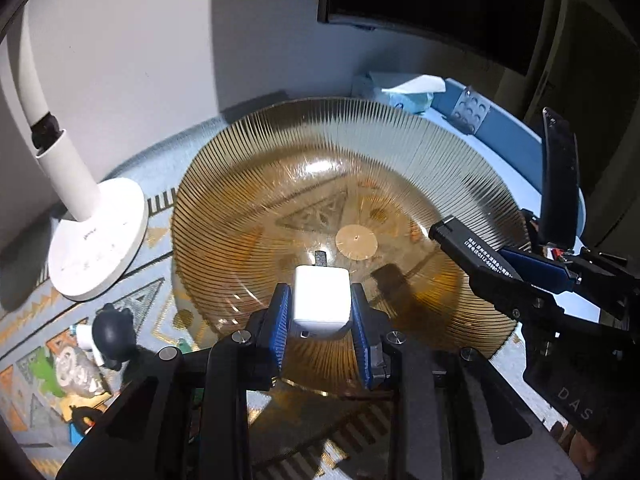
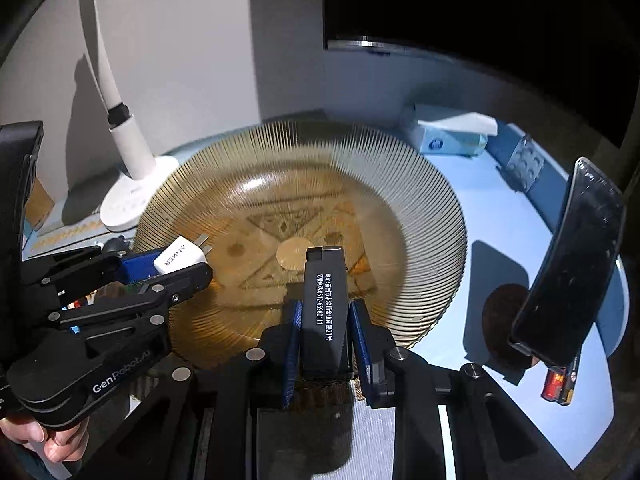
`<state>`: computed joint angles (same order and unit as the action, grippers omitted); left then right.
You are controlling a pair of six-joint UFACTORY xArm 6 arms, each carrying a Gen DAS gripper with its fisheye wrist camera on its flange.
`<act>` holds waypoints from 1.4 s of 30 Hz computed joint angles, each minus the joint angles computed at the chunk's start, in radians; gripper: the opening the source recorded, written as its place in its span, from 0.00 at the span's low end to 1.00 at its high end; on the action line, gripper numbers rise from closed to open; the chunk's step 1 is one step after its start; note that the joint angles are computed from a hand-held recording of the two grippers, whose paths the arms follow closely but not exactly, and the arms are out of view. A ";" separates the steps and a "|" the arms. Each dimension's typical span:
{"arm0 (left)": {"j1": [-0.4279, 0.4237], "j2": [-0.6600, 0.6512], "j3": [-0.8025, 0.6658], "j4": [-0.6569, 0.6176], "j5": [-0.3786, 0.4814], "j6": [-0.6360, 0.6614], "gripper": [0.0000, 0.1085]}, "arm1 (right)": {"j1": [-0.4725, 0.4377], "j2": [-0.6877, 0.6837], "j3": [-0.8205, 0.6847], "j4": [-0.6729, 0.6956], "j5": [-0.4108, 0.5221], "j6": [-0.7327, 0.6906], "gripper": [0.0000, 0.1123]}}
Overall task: Organize rigid objects
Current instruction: 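Carry both items over the amber glass bowl and open both tools to drop them, then withdraw both open tools from the bowl back toward the item cluster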
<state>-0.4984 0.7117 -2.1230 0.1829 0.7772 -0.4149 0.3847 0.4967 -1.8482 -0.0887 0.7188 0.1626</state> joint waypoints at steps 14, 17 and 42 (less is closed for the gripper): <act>0.013 0.000 -0.023 -0.098 -0.009 0.058 0.59 | -0.010 -0.013 0.005 0.002 0.021 0.061 0.42; 0.031 -0.192 0.240 -0.079 -0.192 0.015 0.64 | -0.023 -0.112 0.133 -0.009 -0.109 0.105 0.46; 0.149 -1.242 1.316 0.779 -0.114 -0.929 0.64 | 0.265 -0.311 0.385 0.469 -0.331 -0.298 0.72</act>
